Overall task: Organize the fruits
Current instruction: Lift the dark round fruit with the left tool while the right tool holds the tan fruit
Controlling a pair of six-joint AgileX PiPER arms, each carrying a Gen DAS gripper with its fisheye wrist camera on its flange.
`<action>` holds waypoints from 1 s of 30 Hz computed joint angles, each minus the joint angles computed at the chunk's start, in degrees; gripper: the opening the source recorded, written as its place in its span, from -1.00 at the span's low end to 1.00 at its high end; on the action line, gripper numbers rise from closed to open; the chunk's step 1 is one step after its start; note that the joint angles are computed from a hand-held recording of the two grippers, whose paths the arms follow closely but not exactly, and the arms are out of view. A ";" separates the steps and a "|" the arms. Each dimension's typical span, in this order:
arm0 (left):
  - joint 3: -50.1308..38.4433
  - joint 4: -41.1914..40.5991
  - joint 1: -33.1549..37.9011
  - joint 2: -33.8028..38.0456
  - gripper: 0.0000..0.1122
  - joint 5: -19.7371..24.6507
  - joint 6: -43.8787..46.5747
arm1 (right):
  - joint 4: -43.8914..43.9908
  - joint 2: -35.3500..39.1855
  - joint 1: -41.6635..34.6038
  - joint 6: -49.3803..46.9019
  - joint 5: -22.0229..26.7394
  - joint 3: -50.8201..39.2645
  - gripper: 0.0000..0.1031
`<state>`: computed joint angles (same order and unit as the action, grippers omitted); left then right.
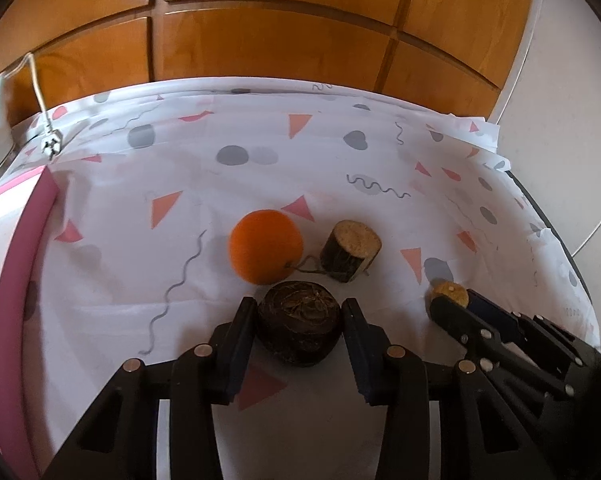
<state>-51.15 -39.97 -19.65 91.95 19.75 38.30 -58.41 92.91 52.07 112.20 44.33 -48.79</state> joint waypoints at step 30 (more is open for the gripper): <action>11.34 -10.58 7.41 -9.34 -0.24 -1.47 14.83 | 1.78 2.35 0.63 -4.52 2.42 -2.29 -0.50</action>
<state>-39.81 -50.55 -12.24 82.61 18.29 53.12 -56.63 95.26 52.69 107.68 46.75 -51.08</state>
